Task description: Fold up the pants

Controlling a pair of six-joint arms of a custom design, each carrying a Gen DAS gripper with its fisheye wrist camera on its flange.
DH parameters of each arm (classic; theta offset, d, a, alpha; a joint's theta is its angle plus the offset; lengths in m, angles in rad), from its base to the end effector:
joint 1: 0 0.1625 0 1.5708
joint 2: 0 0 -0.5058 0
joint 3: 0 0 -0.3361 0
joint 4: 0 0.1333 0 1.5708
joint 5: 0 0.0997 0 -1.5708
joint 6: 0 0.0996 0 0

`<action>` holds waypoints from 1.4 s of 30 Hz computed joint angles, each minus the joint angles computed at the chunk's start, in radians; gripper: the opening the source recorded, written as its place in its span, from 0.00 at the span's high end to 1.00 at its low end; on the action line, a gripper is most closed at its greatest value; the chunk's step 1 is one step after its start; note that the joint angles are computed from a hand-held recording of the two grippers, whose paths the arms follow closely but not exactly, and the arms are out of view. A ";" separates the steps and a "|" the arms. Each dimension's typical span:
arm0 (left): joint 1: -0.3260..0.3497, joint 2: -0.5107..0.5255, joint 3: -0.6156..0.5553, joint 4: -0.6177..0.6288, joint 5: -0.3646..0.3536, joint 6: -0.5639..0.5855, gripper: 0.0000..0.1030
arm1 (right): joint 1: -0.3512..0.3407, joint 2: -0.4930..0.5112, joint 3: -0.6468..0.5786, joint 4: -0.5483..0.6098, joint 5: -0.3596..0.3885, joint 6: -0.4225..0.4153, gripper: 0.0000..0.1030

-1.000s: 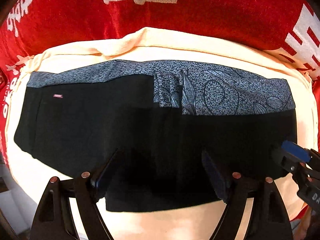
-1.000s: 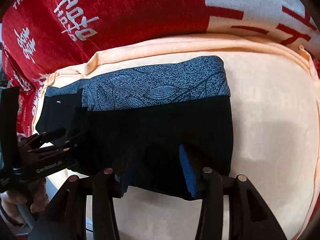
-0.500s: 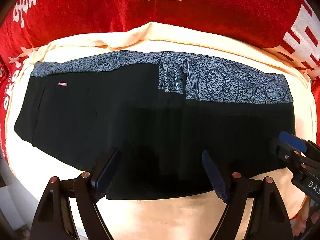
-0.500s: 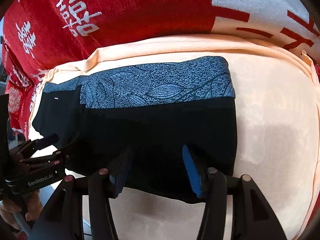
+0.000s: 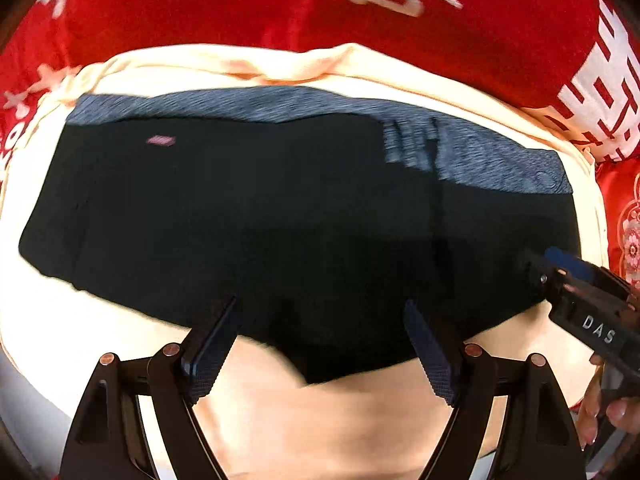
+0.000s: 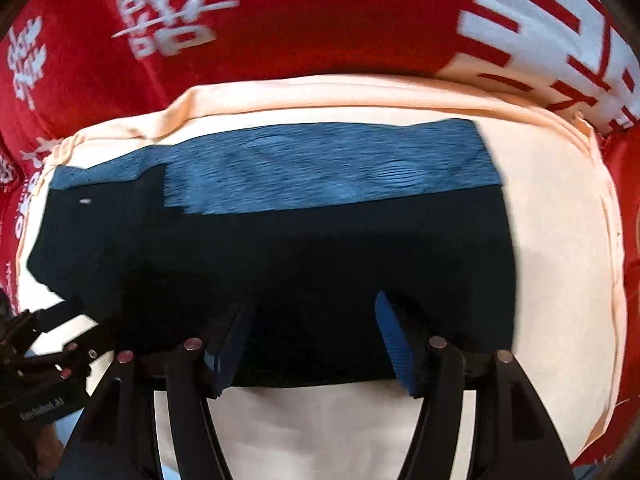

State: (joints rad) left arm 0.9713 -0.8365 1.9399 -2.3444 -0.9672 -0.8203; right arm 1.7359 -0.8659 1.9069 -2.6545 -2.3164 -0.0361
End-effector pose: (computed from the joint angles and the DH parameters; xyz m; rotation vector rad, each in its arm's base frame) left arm -0.1582 -0.5679 0.1280 -0.1450 2.4691 -0.1894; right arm 0.1635 -0.5814 0.1889 0.2209 -2.3878 0.1115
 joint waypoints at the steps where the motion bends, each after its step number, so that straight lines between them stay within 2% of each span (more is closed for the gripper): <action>1: 0.005 -0.020 0.022 -0.007 -0.001 -0.001 0.19 | 0.010 0.006 0.001 0.008 0.007 0.013 0.36; 8: 0.053 -0.147 0.152 -0.048 0.000 -0.063 0.19 | 0.080 0.092 -0.015 0.058 0.031 0.010 0.35; 12: 0.084 -0.218 0.205 -0.065 0.019 -0.097 0.19 | 0.097 0.145 -0.022 0.063 -0.040 0.007 0.32; 19: 0.137 -0.299 0.249 -0.122 0.077 -0.128 0.19 | 0.102 0.168 -0.008 0.037 -0.089 -0.018 0.27; 23: 0.205 -0.334 0.295 -0.318 0.058 -0.140 0.19 | 0.105 0.190 -0.008 0.011 -0.110 -0.014 0.25; 26: 0.246 -0.332 0.312 -0.404 0.032 -0.133 0.19 | 0.107 0.197 -0.003 -0.005 -0.124 -0.019 0.25; 36: 0.314 -0.281 0.405 -0.875 -0.122 0.015 0.19 | 0.105 0.207 0.006 -0.027 -0.127 -0.024 0.24; 42: 0.327 -0.250 0.401 -0.982 -0.150 0.032 0.18 | 0.108 0.210 0.012 -0.039 -0.126 -0.024 0.24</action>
